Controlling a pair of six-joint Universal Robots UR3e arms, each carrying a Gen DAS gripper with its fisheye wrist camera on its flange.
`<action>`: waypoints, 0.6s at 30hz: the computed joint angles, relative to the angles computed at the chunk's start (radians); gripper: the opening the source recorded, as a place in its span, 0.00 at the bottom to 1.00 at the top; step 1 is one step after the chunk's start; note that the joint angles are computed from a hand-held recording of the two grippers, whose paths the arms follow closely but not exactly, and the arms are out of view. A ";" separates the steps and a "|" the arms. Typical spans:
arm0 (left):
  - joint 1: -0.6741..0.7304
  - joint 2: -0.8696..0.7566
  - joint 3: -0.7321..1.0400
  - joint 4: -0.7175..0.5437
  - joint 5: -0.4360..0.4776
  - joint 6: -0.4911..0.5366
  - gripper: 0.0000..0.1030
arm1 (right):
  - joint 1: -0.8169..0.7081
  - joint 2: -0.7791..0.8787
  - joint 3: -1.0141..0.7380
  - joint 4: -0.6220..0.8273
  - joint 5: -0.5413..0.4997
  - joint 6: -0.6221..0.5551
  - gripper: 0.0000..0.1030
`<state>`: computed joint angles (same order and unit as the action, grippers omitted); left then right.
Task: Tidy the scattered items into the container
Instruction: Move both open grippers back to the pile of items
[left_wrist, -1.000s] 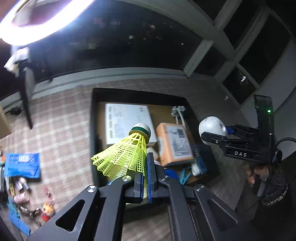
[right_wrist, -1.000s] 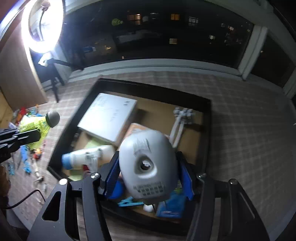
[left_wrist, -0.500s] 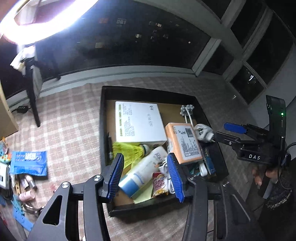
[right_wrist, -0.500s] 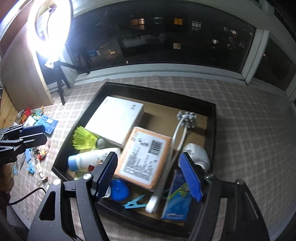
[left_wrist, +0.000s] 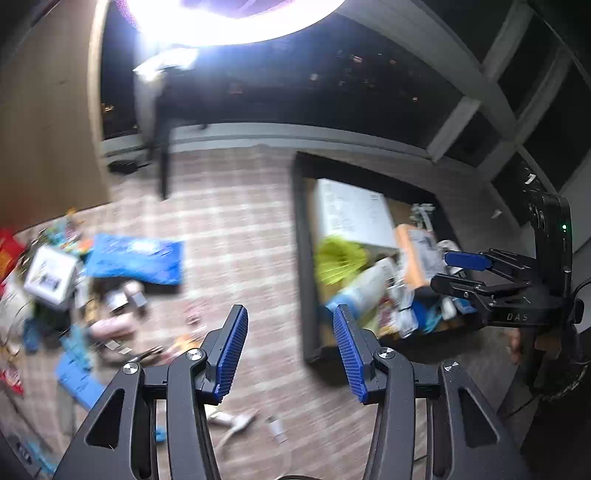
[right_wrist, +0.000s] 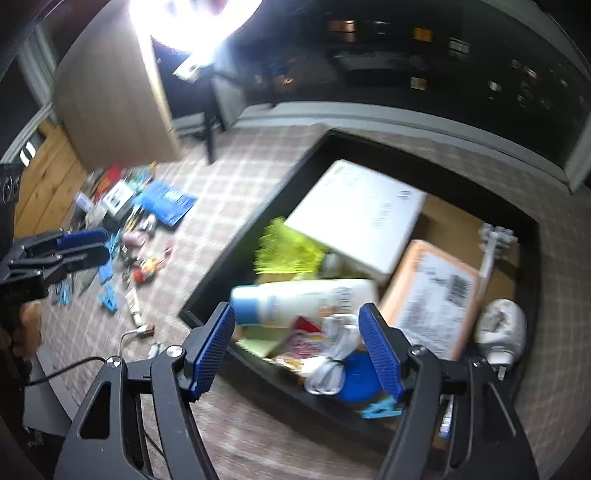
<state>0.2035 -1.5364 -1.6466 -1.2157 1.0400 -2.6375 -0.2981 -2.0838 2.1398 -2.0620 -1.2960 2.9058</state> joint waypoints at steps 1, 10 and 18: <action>0.032 0.021 -0.024 -0.006 0.006 0.024 0.44 | 0.062 0.041 -0.010 -0.039 -0.030 0.032 0.67; 0.381 0.126 -0.185 -0.071 0.049 0.255 0.44 | 0.457 0.399 -0.202 -0.232 -0.161 0.140 0.67; 0.580 0.122 -0.235 -0.089 0.077 0.397 0.44 | 0.655 0.700 -0.479 -0.244 -0.174 0.154 0.67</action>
